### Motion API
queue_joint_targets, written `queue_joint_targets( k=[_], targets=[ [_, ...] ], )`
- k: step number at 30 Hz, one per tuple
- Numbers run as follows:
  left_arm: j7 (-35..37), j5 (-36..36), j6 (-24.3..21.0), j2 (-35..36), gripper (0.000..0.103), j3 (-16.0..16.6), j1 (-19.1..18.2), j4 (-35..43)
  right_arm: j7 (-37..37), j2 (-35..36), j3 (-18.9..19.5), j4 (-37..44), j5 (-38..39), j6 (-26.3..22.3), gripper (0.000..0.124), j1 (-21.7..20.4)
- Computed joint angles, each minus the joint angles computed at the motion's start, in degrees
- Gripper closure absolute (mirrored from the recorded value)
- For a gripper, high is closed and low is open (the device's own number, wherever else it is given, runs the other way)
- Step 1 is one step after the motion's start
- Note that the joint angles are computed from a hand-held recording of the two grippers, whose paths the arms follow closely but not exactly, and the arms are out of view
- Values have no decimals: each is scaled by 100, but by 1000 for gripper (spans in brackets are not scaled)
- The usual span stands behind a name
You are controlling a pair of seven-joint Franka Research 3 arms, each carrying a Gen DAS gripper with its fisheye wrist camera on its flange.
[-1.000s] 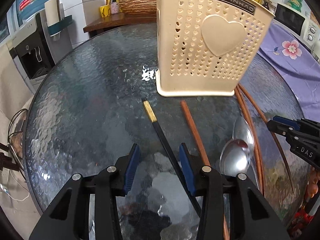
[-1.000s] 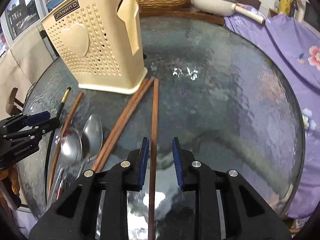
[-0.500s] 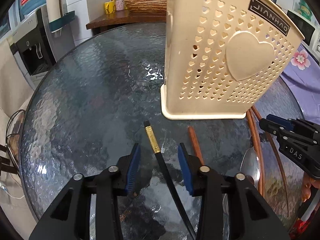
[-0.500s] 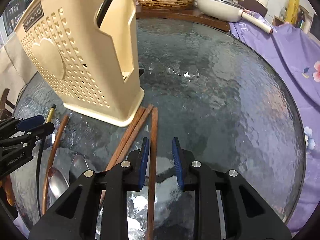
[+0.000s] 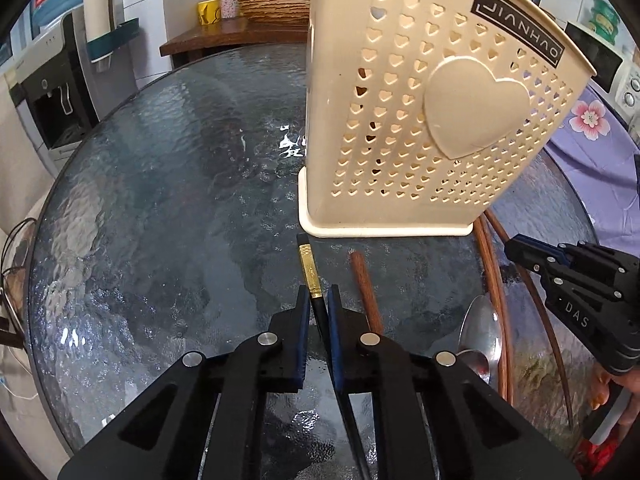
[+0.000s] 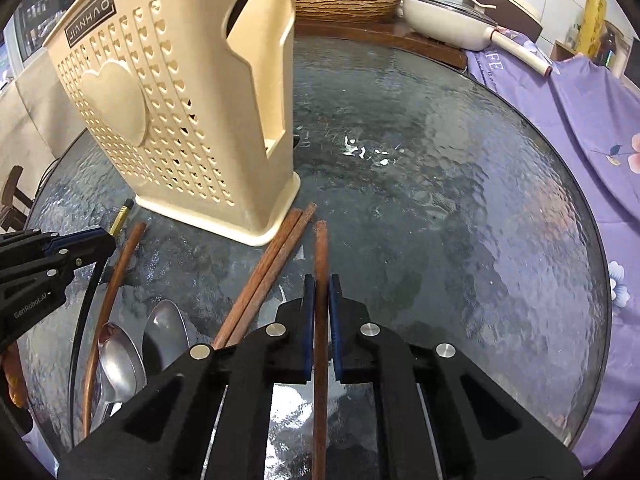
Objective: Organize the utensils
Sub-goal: 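Carry both chopsticks over the holder and lower them inside with both tools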
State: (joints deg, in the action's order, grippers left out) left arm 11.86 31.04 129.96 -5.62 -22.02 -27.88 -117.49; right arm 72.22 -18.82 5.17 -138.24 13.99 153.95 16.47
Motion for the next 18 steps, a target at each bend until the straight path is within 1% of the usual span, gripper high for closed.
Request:
queue_joint_targets(
  k=[2, 4, 5, 6, 9, 13, 18],
  targets=[
    [-46, -14, 32, -81, 95, -11, -14, -92, -112, -52, -97, -64, 182, 97, 116, 67],
    [-137, -97, 200, -180, 95, -10, -20, -226, -209, -186, -178, -167, 387, 185, 116, 124],
    [-159, -174, 360, -262, 95, 16, -9, -335, -270, -232, -220, -190, 488, 205, 116, 154],
    [-229, -164, 389, -300, 95, -19, -11, -357, -334, -312, -264, -230, 602, 221, 116, 190],
    [-374, 80, 251, -394, 95, -139, -3, -319, -562, -586, -408, -348, 948, 284, 116, 294],
    [-456, 215, 323, -641, 96, -212, -18, -353, -895, -1018, -625, -500, 1445, 304, 116, 469],
    [-511, 443, 306, -986, 96, -368, -12, -318, -1204, -1582, -813, -618, 1895, 301, 116, 579]
  ],
)
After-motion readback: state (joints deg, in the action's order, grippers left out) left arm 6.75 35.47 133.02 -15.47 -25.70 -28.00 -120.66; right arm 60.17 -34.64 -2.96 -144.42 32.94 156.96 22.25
